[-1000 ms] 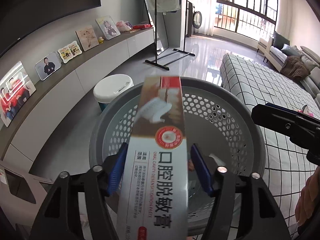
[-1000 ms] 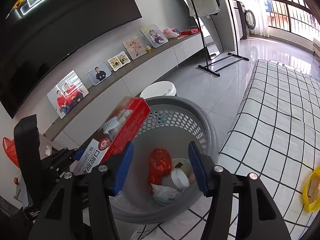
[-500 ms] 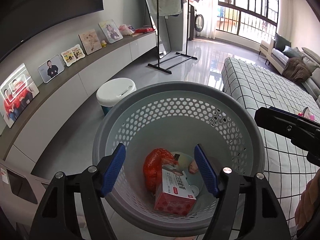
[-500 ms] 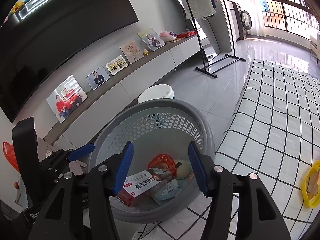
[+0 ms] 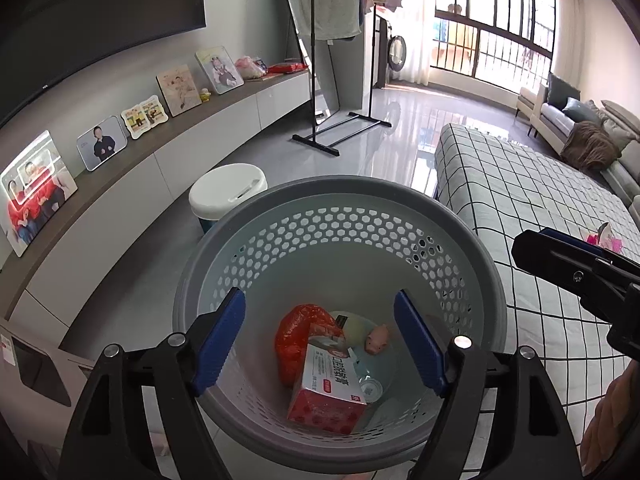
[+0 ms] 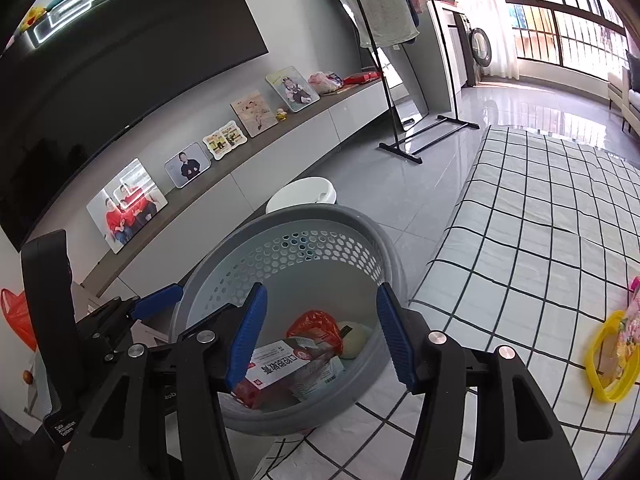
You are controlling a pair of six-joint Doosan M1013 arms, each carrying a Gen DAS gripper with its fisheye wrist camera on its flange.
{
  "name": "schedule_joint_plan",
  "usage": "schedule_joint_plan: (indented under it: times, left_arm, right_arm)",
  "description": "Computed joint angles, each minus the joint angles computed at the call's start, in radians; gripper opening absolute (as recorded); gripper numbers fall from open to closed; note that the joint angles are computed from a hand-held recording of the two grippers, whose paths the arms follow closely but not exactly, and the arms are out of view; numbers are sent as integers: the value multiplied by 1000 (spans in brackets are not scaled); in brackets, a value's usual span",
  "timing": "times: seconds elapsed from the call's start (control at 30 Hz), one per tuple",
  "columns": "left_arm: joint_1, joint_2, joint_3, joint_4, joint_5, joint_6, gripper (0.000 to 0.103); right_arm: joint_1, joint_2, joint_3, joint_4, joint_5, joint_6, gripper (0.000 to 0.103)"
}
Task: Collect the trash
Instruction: 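Move both grippers back over the mattress toward the snack bar and yellow ring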
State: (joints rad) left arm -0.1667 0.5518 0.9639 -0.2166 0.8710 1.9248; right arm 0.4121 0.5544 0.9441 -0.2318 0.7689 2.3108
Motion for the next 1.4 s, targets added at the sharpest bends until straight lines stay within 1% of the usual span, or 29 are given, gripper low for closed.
schedule_joint_plan:
  times: [0.23, 0.33, 0.47, 0.57, 0.77, 0.83, 0.93, 1.0, 1.2, 1.3, 1.4]
  left_arm:
    - [-16, -19, 28, -8, -27, 15, 80]
    - [-25, -30, 43, -21, -39, 26, 83]
    - [-39, -45, 63, -47, -59, 45, 84]
    - [-50, -51, 70, -80, -53, 62, 86]
    - [-78, -73, 96, -145, -45, 117, 87]
    - [-89, -83, 111, -164, -54, 146, 89]
    - [-106, -94, 129, -187, -61, 184, 90]
    - [-115, -97, 134, -197, -54, 203, 90]
    - [-136, -99, 142, -200, -40, 219, 90]
    - [-140, -92, 135, -195, -22, 210, 90]
    - [-143, -87, 129, -190, -8, 202, 90]
  right_arm:
    - [6, -62, 94, -154, -10, 165, 55]
    - [11, -93, 140, -238, -2, 248, 58]
    - [16, -138, 206, -340, 18, 367, 61]
    - [20, -171, 258, -407, 46, 457, 65]
    - [27, -231, 348, -496, 127, 589, 67]
    - [28, -248, 374, -513, 156, 616, 68]
    - [28, -265, 401, -522, 203, 649, 68]
    - [23, -280, 425, -520, 218, 672, 68]
    - [6, -276, 425, -495, 275, 671, 68]
    - [0, -268, 417, -483, 283, 651, 68]
    - [-14, -267, 418, -455, 262, 639, 68]
